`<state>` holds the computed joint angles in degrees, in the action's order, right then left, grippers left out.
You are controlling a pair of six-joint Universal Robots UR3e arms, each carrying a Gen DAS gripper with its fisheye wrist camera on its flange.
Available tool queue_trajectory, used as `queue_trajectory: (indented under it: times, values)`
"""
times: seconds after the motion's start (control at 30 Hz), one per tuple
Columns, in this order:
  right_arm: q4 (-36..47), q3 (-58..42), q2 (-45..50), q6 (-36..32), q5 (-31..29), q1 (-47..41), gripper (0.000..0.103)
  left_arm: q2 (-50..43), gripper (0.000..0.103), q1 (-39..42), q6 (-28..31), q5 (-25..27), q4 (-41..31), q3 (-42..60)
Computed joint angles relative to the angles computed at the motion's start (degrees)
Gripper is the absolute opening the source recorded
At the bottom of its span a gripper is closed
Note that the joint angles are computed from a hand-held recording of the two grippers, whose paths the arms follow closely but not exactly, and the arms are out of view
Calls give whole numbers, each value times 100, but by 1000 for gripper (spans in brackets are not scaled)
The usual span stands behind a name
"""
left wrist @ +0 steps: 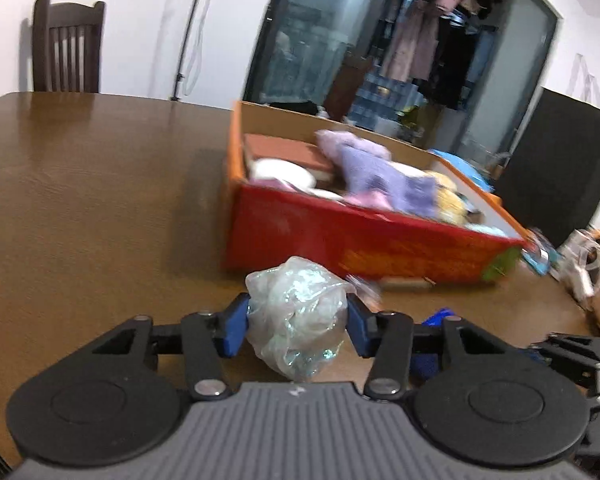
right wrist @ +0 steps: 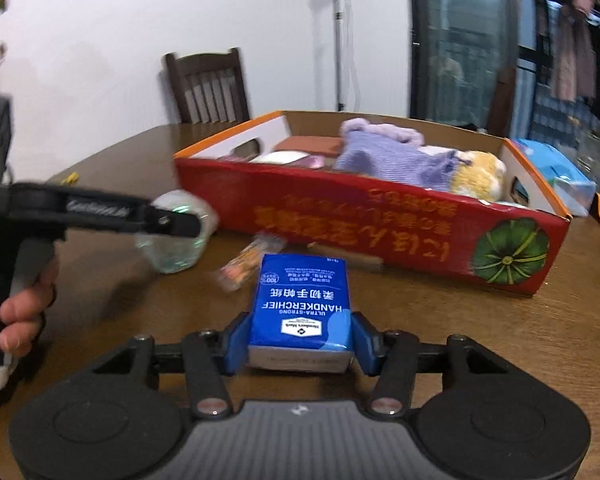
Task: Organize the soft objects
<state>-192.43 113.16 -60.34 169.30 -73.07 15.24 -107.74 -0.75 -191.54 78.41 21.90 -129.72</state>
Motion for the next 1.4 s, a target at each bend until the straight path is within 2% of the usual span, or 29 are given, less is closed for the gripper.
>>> queue_trajectory:
  times: [0.1,0.17,0.23,0.3,0.33,0.4,0.43,0.5,0.6,0.67,0.77,0.8,0.9,1.0,1.07,1.2,1.27,1.3,1.4]
  values:
    - [54,1012,-688,-853,736,-335,52,297,57,-275,-9,39,192,-527]
    - [265,1681,-1244,-1488,1159,-606,52,550,57,-462,-51,80,343,-981]
    - [372,2217,-1747,-1803,1205,-806,58,722,60,-643,-127,125,555,-1350]
    - [228,2545,-2033,-1701,956,-932,66,828,67,-822,-126,151,665,-1556]
    - [106,2687,-2137,-1576,820,-1025,66,841,75,-938,-155,284,729,-1597]
    - [-117,2878,-2261,-1184,729,-1255,66,866,80,-1220,-231,716,743,-1556]
    - [-198,3017,-2378,-942,855,-1449,66,942,80,-1353,-281,985,793,-1583]
    - [-310,3357,-2634,-751,1401,-1894,66,1161,80,-1467,-397,1206,862,-1674]
    - [-617,3706,-2735,-541,1945,-2199,66,1779,79,-1327,-457,907,617,-1880]
    - [-871,3660,-2495,-342,1945,-2086,66,1942,79,-1299,-462,645,525,-1932]
    - [-1242,3398,-2018,94,1646,-1653,65,1714,73,-1691,-552,919,427,-1702]
    - [-1370,3298,-1840,260,1538,-1534,65,1631,68,-1841,-600,1097,371,-1589]
    - [-1594,3040,-1489,627,1248,-1269,65,1519,68,-1914,-610,1073,505,-1521]
    - [-1764,2873,-1316,956,1009,-1148,65,1204,74,-2152,-684,1724,653,-1348]
    - [-1974,2838,-1295,1067,973,-1113,64,1062,74,-2119,-634,1887,573,-1279]
    - [-1633,2272,-1215,1053,1061,-881,64,723,76,-1545,-607,1197,739,-1296]
    - [-1295,1658,-960,1070,868,-610,64,519,62,-1298,-533,814,871,-1265]
    - [-1061,1305,-815,1085,789,-495,64,457,47,-1169,-478,593,872,-1242]
    - [-191,98,-322,1150,592,-188,64,292,45,-1049,-388,561,974,-1140]
